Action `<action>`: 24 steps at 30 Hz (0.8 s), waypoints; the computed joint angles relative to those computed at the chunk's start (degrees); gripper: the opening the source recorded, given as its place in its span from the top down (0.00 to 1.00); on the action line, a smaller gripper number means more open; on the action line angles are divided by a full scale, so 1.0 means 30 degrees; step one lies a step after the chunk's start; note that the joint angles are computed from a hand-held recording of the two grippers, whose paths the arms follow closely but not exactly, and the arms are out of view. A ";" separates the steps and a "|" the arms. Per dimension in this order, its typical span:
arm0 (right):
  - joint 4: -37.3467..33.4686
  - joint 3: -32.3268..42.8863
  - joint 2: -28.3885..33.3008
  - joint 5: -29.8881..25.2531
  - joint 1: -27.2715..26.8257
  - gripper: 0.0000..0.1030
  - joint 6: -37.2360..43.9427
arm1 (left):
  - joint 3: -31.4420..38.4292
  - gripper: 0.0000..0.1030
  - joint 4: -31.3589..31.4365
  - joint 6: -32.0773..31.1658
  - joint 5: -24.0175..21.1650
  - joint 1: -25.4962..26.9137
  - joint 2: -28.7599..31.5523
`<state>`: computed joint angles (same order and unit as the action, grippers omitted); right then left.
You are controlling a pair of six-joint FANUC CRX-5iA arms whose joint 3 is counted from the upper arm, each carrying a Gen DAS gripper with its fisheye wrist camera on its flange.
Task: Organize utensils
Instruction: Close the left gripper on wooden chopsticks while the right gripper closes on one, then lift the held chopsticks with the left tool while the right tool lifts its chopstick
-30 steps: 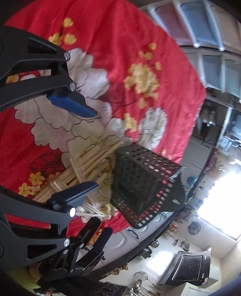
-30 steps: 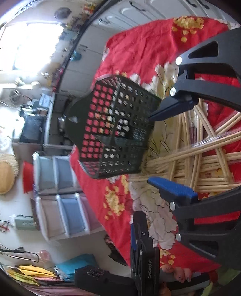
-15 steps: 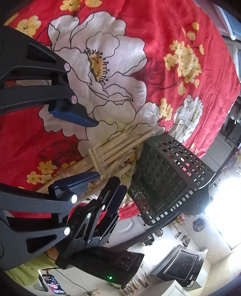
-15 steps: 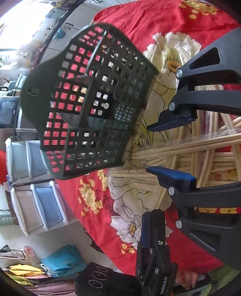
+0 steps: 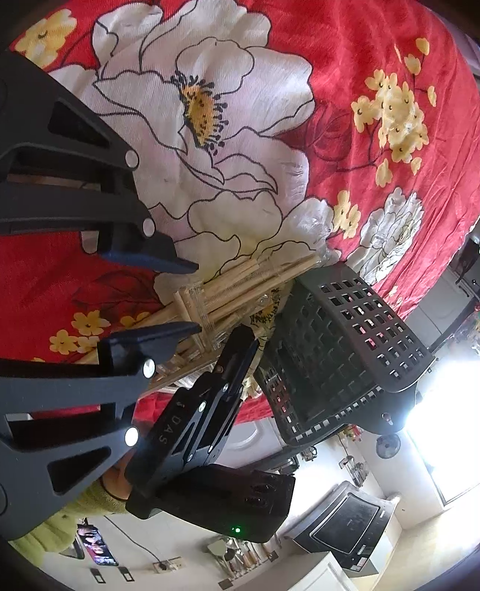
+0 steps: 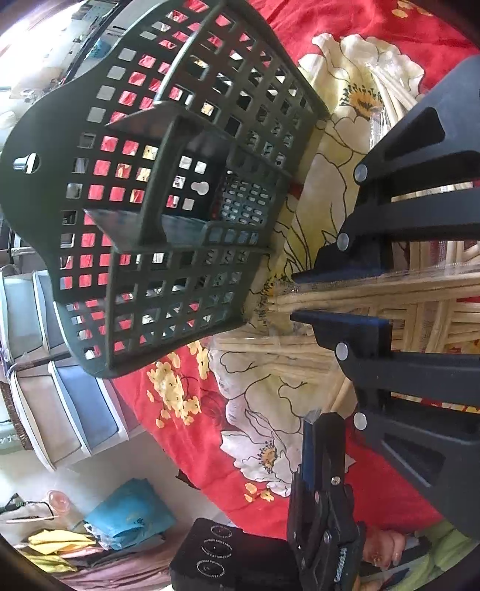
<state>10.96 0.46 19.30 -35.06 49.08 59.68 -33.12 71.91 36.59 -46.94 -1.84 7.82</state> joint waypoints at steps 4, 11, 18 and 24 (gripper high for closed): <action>0.0143 -0.0476 -0.0541 0.0373 0.0041 0.89 -0.0052 | -0.0151 0.89 0.0500 -0.0406 -0.0014 -0.0065 -0.0187; 0.2166 -0.2210 -0.2086 0.1931 0.0289 0.90 -0.1841 | -0.0345 0.96 0.1503 -0.1753 0.0545 -0.0353 -0.1198; 0.6416 -0.4882 -0.4186 0.4148 0.0316 0.94 -0.6129 | -0.0061 0.97 0.2060 -0.3352 0.1473 -0.1031 -0.2094; 1.1590 -0.7184 -0.5728 0.5856 -0.0334 0.94 -1.1380 | 0.0476 0.98 0.2515 -0.4621 0.2251 -0.1939 -0.2489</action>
<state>45.73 -21.09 2.12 -17.49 48.07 25.54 -31.69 79.45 22.73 -40.18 -7.66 0.35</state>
